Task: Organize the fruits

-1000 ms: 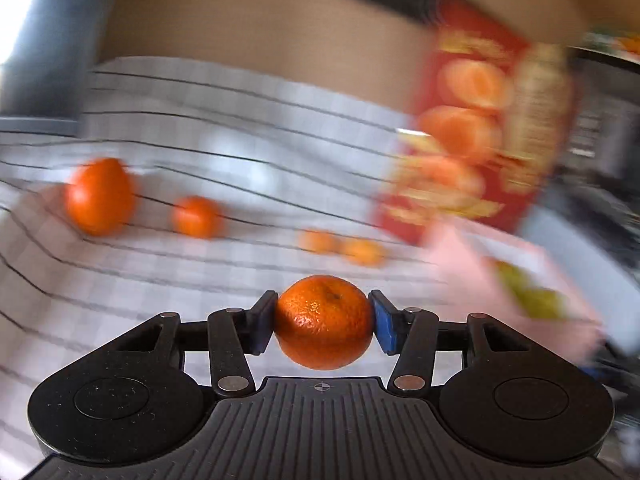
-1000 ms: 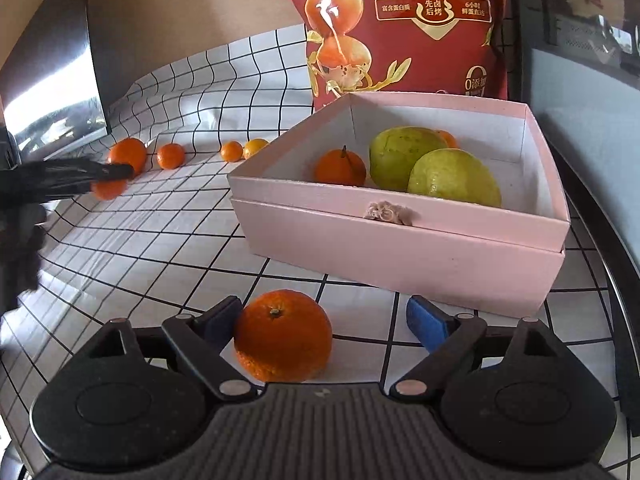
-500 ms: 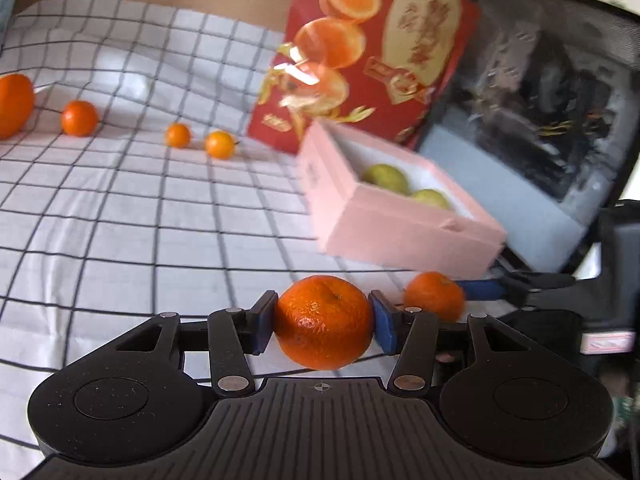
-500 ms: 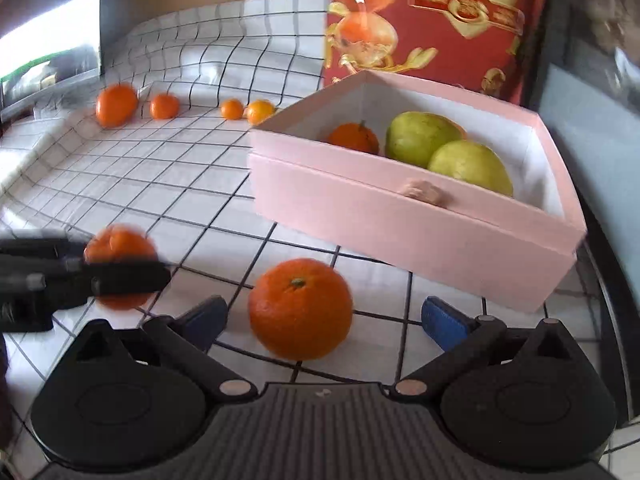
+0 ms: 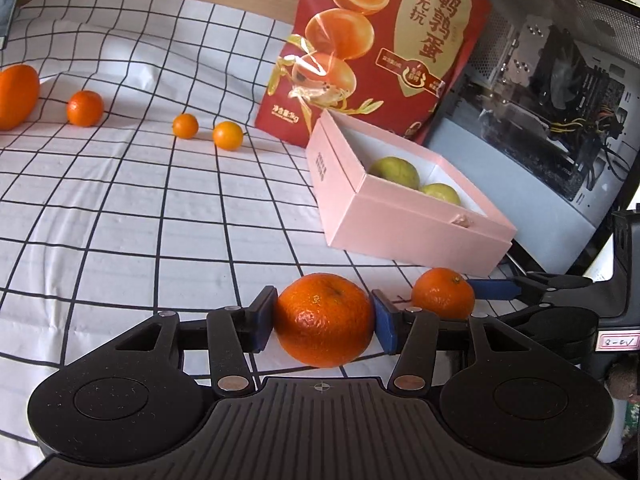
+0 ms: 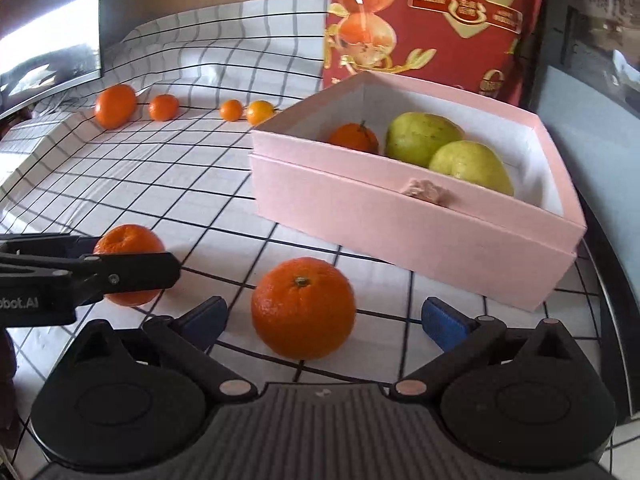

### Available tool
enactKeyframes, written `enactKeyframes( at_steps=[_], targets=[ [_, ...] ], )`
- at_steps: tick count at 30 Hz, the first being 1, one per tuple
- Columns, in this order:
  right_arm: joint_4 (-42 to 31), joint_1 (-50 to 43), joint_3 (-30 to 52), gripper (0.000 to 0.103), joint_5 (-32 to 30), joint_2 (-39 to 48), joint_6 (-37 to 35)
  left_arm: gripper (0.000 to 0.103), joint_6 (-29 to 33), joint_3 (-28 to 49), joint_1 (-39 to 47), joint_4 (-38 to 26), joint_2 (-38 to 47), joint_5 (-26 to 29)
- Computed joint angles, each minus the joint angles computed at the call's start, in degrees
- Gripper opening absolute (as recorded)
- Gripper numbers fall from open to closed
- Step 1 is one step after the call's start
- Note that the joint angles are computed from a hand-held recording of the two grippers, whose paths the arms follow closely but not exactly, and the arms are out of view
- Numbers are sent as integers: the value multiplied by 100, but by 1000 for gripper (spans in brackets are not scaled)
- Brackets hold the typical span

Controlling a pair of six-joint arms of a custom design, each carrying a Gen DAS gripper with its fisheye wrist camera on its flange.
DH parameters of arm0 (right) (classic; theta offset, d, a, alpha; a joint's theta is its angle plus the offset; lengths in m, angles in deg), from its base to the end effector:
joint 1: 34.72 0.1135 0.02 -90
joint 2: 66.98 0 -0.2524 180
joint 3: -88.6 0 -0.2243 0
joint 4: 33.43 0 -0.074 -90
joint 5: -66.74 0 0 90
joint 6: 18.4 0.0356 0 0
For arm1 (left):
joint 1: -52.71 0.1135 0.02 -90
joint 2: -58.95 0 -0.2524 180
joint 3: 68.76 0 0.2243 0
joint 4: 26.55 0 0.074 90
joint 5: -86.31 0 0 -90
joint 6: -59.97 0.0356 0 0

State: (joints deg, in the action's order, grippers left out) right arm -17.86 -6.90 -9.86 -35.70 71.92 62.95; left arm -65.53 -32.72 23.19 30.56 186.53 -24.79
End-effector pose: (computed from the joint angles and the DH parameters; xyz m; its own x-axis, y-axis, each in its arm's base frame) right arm 0.3610 0.1992 0.0181 -0.4928 -0.4261 -0.7587 -0.6796 0.7330 0.0298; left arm 0.2294 -0.1152 0.0287 -0.5174 -0.3296 -0.7897 -0.1218 0.9418 -0.3133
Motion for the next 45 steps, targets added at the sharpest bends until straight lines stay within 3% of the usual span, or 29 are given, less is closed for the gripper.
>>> enactKeyframes(
  at_steps=[2, 10, 15, 18, 20, 22, 28, 34, 38, 40, 42, 45],
  targets=[
    [46, -81, -94, 97, 33, -48, -16, 56, 7, 15, 0, -15, 7, -11],
    [942, -463, -1133, 97, 45, -337, -318, 55, 27, 56, -37, -86, 7, -70],
    [553, -337, -729, 91, -126, -246, -78, 56, 65, 157, -106, -338, -56, -197],
    [555, -200, -562, 77, -57, -183, -42, 56, 69, 155, -105, -325, -48, -197],
    [498, -157, -555, 55, -132, -232, -100, 56, 73, 155, -103, -316, -40, -198],
    [451, -132, -636, 48, -152, -338, -178, 56, 76, 152, -99, -301, -31, -195],
    [625, -232, -1061, 48, -160, -547, -254, 56, 110, 154, -100, -351, -60, -210],
    [711, -519, -1291, 48, -253, -691, -188, 55, 270, 449, -225, -1090, -278, -451],
    [881, -680, -1458, 48, -296, -873, -111, 55, 415, 762, 218, -1513, -753, 697],
    [902, -715, -1493, 48, -288, -1052, -53, 55, 681, 1020, 300, -1550, -1138, 890],
    [945, -735, -1490, 48, -266, -1266, 14, 55, 932, 1289, 402, -1133, -1311, 1006],
    [901, -703, -1254, 48, -82, -1560, 76, 55, 1582, 2103, 684, -919, -1075, 1226]
  ],
)
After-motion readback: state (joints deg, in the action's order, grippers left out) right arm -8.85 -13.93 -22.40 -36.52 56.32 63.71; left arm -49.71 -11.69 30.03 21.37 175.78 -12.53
